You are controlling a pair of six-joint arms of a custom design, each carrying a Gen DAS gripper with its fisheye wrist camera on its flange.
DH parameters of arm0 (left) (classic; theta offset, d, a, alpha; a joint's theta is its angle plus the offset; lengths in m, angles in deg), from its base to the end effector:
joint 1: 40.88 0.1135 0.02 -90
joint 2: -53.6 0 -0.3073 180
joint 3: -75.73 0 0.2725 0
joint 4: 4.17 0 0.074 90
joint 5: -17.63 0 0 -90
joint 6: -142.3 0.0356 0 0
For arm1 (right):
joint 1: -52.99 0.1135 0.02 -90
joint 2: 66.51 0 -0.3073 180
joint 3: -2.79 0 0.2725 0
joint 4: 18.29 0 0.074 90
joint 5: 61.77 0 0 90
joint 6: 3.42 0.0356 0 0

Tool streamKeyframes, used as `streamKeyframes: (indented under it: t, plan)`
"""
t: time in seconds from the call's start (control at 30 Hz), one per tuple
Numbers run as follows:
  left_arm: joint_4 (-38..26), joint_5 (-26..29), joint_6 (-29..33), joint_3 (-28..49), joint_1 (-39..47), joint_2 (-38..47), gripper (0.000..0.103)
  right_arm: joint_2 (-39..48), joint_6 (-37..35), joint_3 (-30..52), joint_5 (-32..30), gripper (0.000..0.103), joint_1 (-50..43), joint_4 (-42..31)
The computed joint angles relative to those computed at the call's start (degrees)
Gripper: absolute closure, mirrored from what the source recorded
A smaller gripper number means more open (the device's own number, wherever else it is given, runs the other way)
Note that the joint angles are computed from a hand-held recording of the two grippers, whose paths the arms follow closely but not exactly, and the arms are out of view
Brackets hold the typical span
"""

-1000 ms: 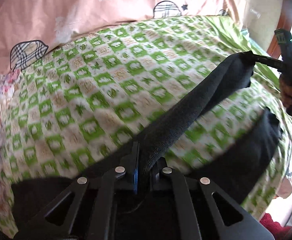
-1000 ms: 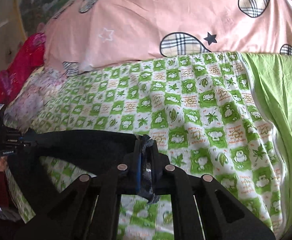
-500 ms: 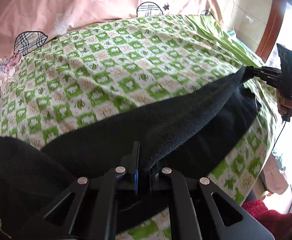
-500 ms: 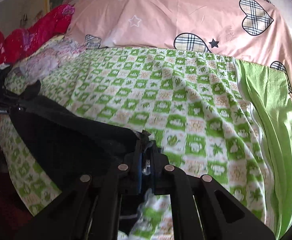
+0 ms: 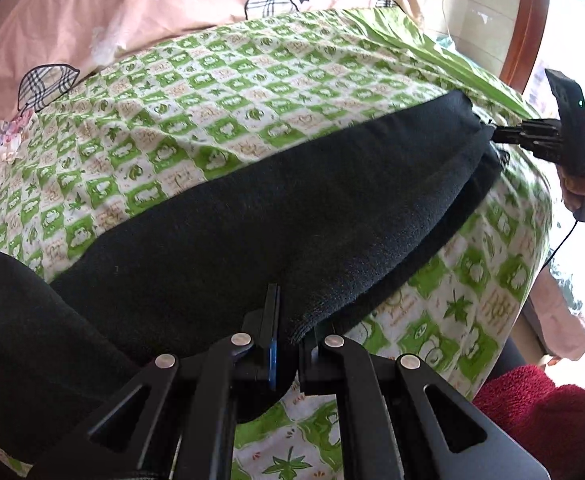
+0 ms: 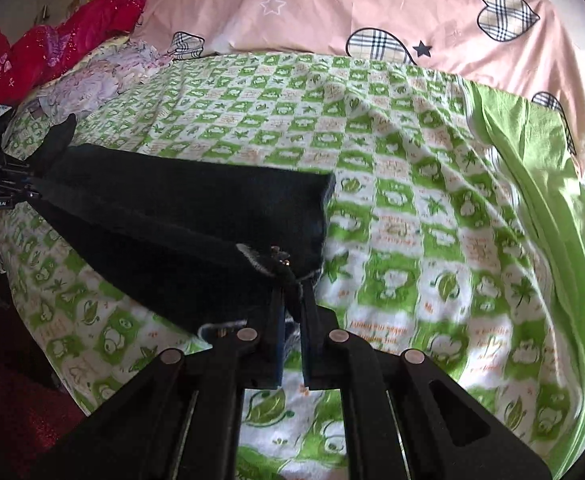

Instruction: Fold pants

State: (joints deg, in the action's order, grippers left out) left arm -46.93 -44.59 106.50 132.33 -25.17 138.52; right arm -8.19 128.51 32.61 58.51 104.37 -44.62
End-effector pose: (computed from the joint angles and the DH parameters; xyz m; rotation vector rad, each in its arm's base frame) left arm 0.2614 0.0563 0.1905 0.9527 2.4056 -0.2772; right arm 0.1129 0.1126 0.1594 0.0072 2.3570 0.1051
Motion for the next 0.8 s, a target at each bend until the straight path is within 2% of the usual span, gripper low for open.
streamKeyframes:
  t: [0.2, 0.23, 0.33, 0.4, 0.43, 0.47, 0.5, 0.57, 0.67, 0.8]
  plan:
    - [2.58, -1.13, 0.25, -1.72, 0.0, 2.07, 0.095, 4.06, 6.74, 2.13, 0.87, 0.096, 3.09, -4.88]
    - [3.22, -1.34, -0.11, -2.22, 0.02, 1.71, 0.091, 5.15, 8.29, 2.91, 1.4, 0.096, 4.13, -6.41]
    - [3.18, -1.31, -1.09, -2.83, 0.65, 0.29, 0.087, 6.96, 16.25, 5.6, 5.1, 0.095, 9.46, -13.11]
    - [1.96, -0.99, -1.45, -2.51, 1.89, -0.04, 0.08, 6.49, 21.32, 6.63, 6.89, 0.094, 12.75, -16.72]
    - [1.2, -0.79, -1.57, -2.28, 2.7, -0.09, 0.072, 6.1, 24.46, 7.2, 8.04, 0.093, 14.7, -18.73]
    - [0.19, -0.48, -1.65, -1.96, 3.73, -0.18, 0.066, 5.78, 27.28, 7.69, 9.25, 0.09, 16.51, -20.24]
    - [-0.87, -0.07, -1.71, -1.65, 5.07, -0.47, 0.064, 5.78, 29.1, 8.22, 10.27, 0.086, 17.53, -21.1]
    - [-3.17, 0.75, -1.44, -0.97, 7.5, -1.18, 0.057, 6.87, 32.86, 9.39, 13.06, 0.062, 20.19, -21.83]
    - [-6.91, 1.82, -2.3, 1.37, 10.97, -1.41, 0.05, 8.85, 29.42, 10.5, 14.08, 0.06, 20.31, -15.73]
    - [-8.81, 0.4, -6.69, 6.1, 13.08, 1.01, 0.047, 14.22, 17.19, 11.69, 9.74, 0.06, 16.0, 1.47]
